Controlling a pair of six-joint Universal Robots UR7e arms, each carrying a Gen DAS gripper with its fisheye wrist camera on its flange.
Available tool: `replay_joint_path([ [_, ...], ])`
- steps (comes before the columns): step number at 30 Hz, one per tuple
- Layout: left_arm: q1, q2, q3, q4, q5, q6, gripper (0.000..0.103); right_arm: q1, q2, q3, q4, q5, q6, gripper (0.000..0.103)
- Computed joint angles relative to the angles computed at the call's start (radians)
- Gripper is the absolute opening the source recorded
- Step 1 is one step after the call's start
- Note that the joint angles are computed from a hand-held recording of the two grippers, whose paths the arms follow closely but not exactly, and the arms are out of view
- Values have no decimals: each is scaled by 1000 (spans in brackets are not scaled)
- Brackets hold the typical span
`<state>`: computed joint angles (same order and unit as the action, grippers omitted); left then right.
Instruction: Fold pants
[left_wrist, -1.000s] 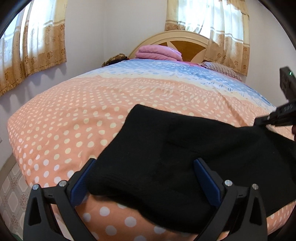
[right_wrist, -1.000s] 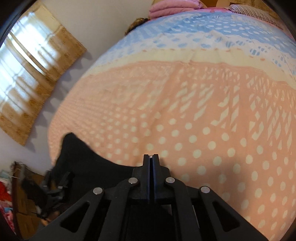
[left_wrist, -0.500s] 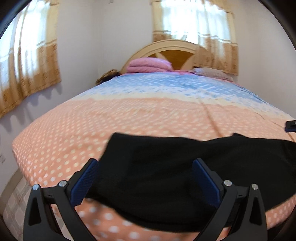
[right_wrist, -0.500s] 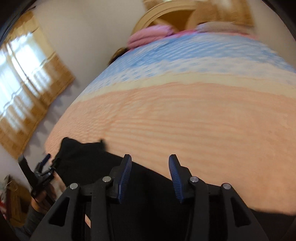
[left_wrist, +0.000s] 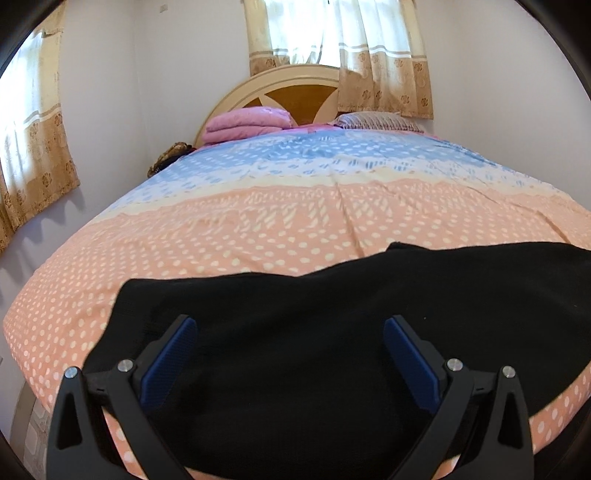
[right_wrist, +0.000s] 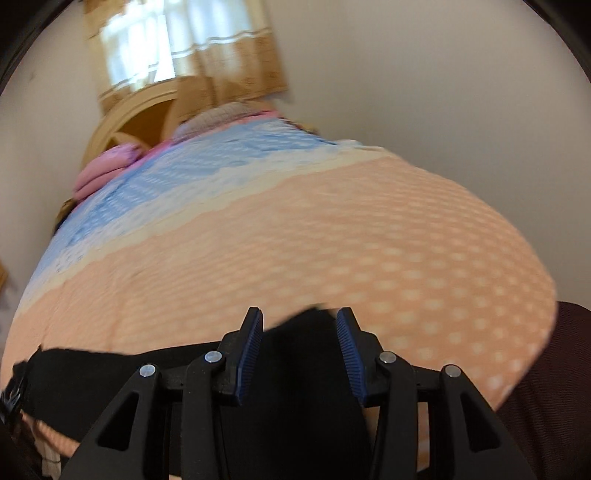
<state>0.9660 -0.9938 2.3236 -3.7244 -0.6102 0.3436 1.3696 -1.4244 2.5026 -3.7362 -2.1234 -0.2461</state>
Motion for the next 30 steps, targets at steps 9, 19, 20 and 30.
replay_joint_path([
  [9,-5,33,-16,37,34,-31,103,-105,-48,21,104,184,-4,11],
  [19,0,62,-34,2,59,-40,103,-107,18,-21,40,166,-58,8],
  [20,1,61,-32,0,57,-44,103,-117,11,-8,21,182,-64,9],
  [30,-61,45,13,-13,61,-33,103,-33,-50,119,-99,135,-58,40],
])
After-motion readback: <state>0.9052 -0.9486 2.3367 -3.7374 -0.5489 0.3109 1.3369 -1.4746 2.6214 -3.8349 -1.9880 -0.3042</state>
